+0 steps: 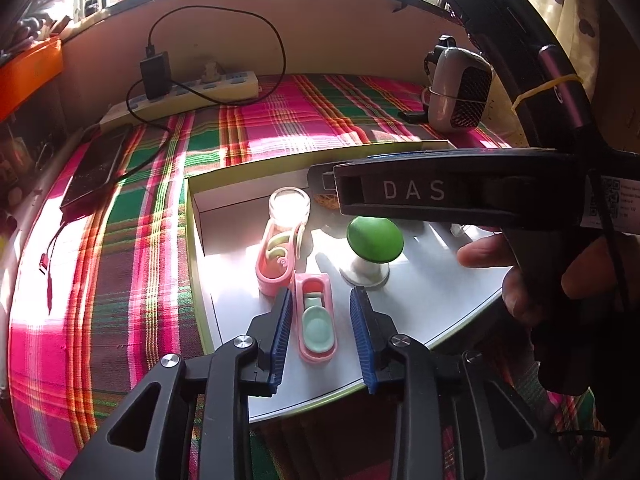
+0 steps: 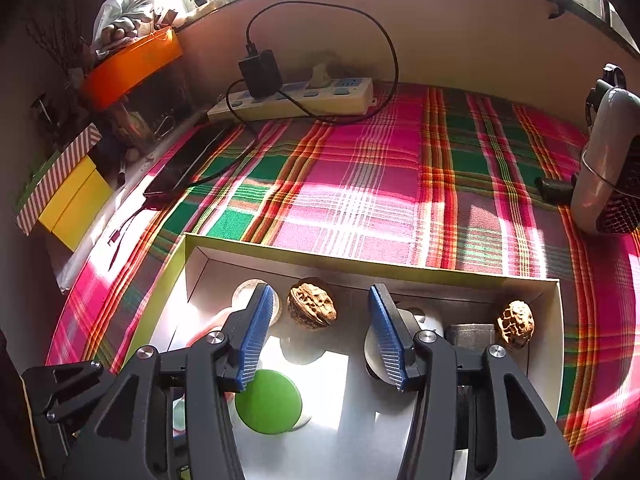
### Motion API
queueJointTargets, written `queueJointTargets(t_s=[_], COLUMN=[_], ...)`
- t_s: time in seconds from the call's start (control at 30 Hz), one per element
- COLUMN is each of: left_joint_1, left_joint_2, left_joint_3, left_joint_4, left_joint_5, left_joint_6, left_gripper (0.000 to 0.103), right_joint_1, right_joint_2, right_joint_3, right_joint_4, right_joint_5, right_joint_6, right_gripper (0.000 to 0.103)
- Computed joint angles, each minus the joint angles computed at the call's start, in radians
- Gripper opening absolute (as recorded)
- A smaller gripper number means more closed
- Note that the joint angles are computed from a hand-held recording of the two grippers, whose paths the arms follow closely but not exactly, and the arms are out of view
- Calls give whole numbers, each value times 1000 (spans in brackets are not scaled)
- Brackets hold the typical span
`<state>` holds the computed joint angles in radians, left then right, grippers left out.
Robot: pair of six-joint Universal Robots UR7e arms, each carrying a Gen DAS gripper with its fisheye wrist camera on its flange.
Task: Organize objects
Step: 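Open both grippers to release the walnut and clip in the box, then withdraw both grippers from the box toward the white cable and egg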
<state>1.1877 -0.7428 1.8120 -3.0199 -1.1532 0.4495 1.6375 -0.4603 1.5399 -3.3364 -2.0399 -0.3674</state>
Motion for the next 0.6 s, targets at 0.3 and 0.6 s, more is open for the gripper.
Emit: queueJointTargets(t_s=[0.3,0.6], left_joint_1=[-10,-23], left_joint_2=[-19,-52], left_joint_3=[28,81], left_joint_4=[-21,-65], left_joint_5=[-1,3], left_joint_6=[1,11], left_gripper=[29,29], right_joint_1=[8,29], right_joint_2=[-23,-54], right_joint_3=[53,141], right_joint_4=[-70,-192], right_joint_5=[17,-5], right_joint_6=[5,-27], right_gripper=[51,51])
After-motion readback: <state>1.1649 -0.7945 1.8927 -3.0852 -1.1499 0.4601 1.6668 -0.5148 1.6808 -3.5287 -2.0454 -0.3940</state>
